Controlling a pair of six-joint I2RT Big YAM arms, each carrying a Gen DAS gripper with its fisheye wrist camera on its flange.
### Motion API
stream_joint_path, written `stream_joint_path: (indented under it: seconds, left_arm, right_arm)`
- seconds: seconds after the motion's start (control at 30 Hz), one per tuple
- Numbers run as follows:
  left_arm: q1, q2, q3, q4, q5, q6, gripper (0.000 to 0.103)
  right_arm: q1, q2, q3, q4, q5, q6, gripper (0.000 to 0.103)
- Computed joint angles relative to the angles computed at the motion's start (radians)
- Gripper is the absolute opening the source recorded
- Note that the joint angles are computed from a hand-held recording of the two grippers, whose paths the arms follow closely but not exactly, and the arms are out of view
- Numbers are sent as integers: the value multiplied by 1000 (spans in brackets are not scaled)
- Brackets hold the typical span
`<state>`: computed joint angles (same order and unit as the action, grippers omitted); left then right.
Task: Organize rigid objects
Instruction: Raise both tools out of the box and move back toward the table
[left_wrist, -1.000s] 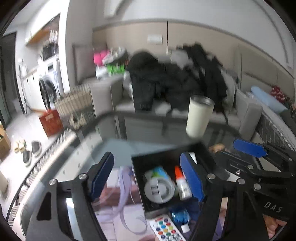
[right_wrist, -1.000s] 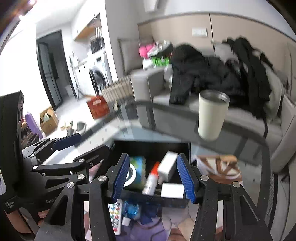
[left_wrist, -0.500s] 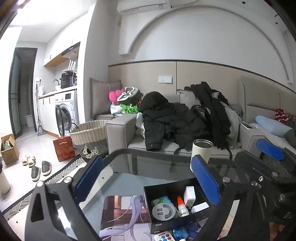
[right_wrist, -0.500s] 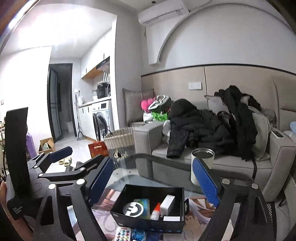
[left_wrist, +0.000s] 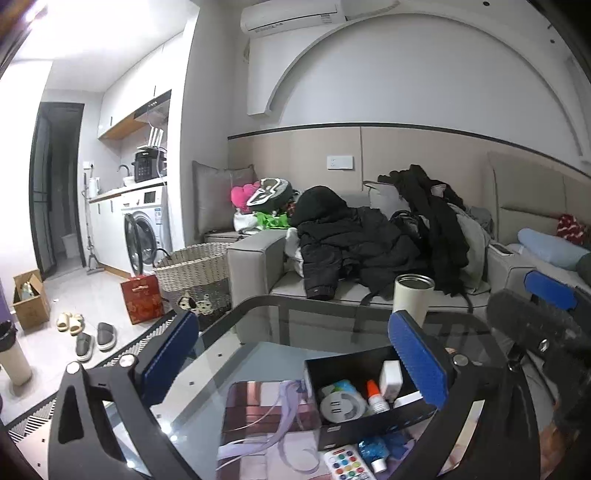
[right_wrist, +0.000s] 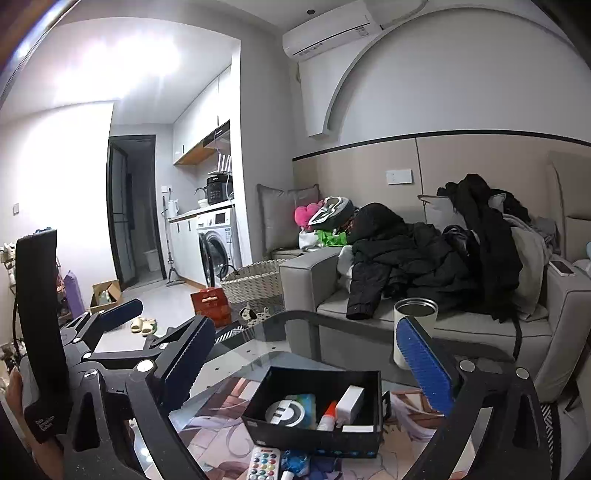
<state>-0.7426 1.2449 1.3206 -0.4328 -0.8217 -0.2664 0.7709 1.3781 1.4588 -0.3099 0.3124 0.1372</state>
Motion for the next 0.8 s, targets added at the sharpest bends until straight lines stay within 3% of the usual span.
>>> stream_joint_path:
  seconds: [0.27, 0.43, 0.63, 0.8]
  left_arm:
    - [8, -58, -62, 5, -31, -20, 103]
    - [32, -81, -84, -28, -26, -27, 103]
    - [59, -81, -90, -121, 9, -87, 103]
    - [82, -56, -83, -229, 71, -146, 103]
  right_arm:
    - [2, 7, 1, -23, -15, 15, 101]
    - [5, 34, 19, -47, -21, 28, 101]
    - [21, 80, 51, -79, -27, 28, 101]
    - [30, 147, 112, -179, -13, 51, 101]
